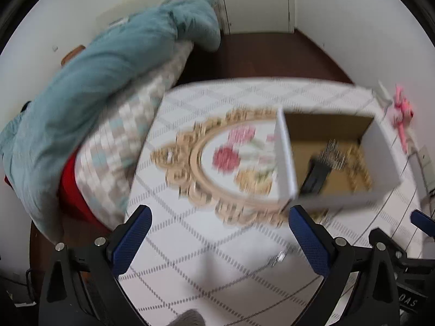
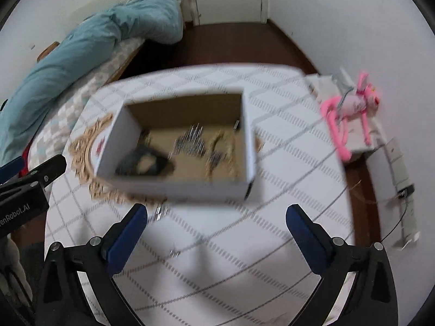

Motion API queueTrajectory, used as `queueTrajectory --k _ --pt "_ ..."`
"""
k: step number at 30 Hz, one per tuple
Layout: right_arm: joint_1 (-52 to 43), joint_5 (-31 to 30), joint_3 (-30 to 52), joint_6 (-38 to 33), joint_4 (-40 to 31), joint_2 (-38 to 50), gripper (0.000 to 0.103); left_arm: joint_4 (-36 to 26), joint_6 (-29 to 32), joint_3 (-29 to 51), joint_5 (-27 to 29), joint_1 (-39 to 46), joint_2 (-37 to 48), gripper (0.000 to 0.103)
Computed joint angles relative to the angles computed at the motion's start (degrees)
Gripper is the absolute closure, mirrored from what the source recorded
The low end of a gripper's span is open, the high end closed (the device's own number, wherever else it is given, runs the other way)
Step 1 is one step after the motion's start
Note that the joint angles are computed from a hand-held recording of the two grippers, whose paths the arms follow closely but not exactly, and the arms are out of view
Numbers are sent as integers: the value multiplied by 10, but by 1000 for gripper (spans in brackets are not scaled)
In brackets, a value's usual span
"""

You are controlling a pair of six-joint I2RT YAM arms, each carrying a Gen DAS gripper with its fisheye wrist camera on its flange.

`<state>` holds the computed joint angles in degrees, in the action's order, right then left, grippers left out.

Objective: Organize jewelry

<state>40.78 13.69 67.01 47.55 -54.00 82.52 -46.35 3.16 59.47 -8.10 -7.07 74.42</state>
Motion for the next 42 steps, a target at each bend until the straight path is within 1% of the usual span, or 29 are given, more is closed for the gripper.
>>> queueTrajectory --k 1,2,3,5,7,8,11,12,13,14,15,16,17,21,26,28,29,30,31,32,33,34,35,36,38,42 --pt "11 -8 -20 12 18 -1 14 4 5 -16 2 8 -1 0" --pt "20 -12 -35 21 30 1 19 9 9 -32 5 14 0 0" --pt "29 -18 -46 29 43 5 26 14 12 -42 5 18 2 0" --pt "43 -26 -68 41 70 8 31 27 19 -69 2 26 3 0" --pt "58 -24 -86 50 92 12 40 37 23 -92 1 32 2 0" --pt "64 -21 -92 53 102 14 42 42 25 -101 3 38 5 0" --pt "80 -15 -99 59 120 22 52 52 31 -122 5 47 3 0" --pt "81 -15 -97 58 120 26 58 53 32 -125 5 46 1 0" --pt "86 -17 -97 58 125 34 65 54 32 -128 5 45 0 0" --pt "92 -9 -90 59 121 42 68 55 33 -131 5 44 -1 0" --pt "94 -1 -84 56 119 48 78 57 33 -134 4 41 -4 0" --pt "99 5 -83 57 119 53 90 57 35 -136 4 40 -7 0" --pt "99 4 -84 56 121 52 94 59 37 -138 5 34 -10 0" --pt "86 -5 -100 61 131 34 94 55 38 -138 16 9 -14 0" --pt "64 1 -126 77 118 -17 94 60 25 -136 31 -31 11 1" --pt "54 5 -136 80 109 -38 94 69 22 -140 36 -44 10 5" --pt "48 5 -143 82 106 -50 94 73 19 -142 39 -53 6 10" --pt "44 4 -147 83 105 -56 94 74 17 -141 44 -59 5 19" --pt "37 3 -154 85 102 -66 94 74 17 -140 49 -61 5 24" --pt "34 3 -156 85 101 -70 94 73 17 -138 60 -64 3 38" --pt "28 1 -163 86 100 -77 94 72 21 -136 79 -64 2 60" --pt "25 -1 -168 86 99 -84 94 68 23 -133 96 -61 2 73" --pt "20 -5 -173 88 100 -91 94 64 21 -129 102 -66 3 90" --pt "18 -6 -176 89 100 -94 94 63 20 -128 97 -74 4 98" --pt "17 -6 -178 92 99 -98 94 59 14 -125 97 -82 4 100" --pt "18 -4 -178 96 93 -112 94 38 5 -124 132 -63 -10 102"
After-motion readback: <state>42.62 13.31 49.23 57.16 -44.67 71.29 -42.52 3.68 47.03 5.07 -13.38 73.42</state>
